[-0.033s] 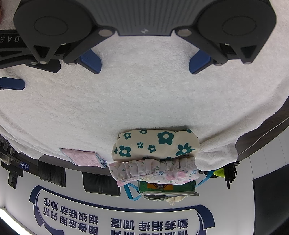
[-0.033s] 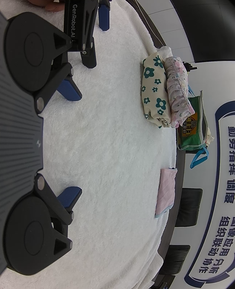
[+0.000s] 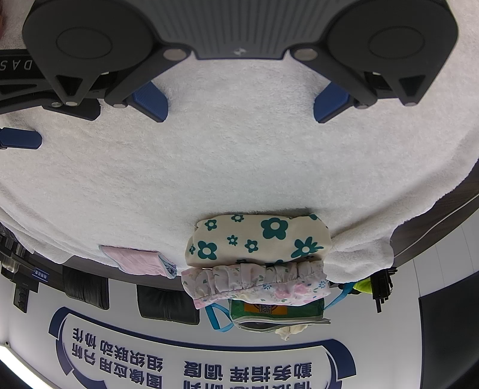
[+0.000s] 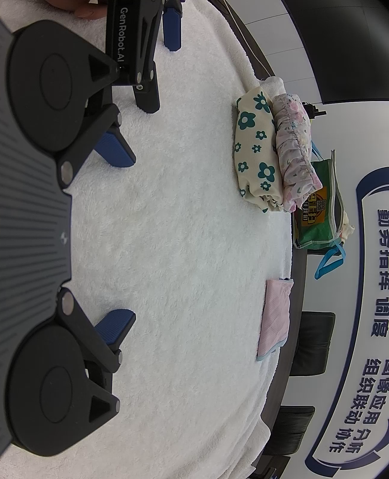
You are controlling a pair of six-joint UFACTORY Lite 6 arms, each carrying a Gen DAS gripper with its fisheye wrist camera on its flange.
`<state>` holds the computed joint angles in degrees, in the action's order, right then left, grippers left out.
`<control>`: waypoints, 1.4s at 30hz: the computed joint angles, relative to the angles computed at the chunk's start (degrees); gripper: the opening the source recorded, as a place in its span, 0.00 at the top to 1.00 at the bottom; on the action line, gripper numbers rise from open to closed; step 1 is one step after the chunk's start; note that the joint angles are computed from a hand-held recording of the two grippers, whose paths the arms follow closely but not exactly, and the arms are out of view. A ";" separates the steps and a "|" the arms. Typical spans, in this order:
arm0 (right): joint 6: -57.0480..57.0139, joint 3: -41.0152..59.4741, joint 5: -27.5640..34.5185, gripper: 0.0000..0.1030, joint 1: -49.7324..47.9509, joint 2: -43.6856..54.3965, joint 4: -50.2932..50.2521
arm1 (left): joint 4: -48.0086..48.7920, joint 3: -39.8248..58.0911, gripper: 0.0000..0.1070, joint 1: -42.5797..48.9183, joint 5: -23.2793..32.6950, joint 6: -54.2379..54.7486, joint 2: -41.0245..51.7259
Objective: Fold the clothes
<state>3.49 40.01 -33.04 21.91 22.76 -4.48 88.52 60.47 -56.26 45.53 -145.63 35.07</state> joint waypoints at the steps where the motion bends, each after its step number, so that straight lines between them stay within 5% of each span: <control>1: 0.16 -0.02 -0.11 0.01 -0.01 0.03 -0.12 | 0.00 0.00 0.04 0.00 0.00 0.00 0.00; 42: 0.58 0.06 -0.19 0.01 -0.15 0.15 -0.51 | 0.01 -0.04 0.04 -0.03 -0.04 0.06 -0.08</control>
<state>4.06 40.08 -33.22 21.76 22.91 -4.99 88.53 60.43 -56.29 45.49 -145.57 34.99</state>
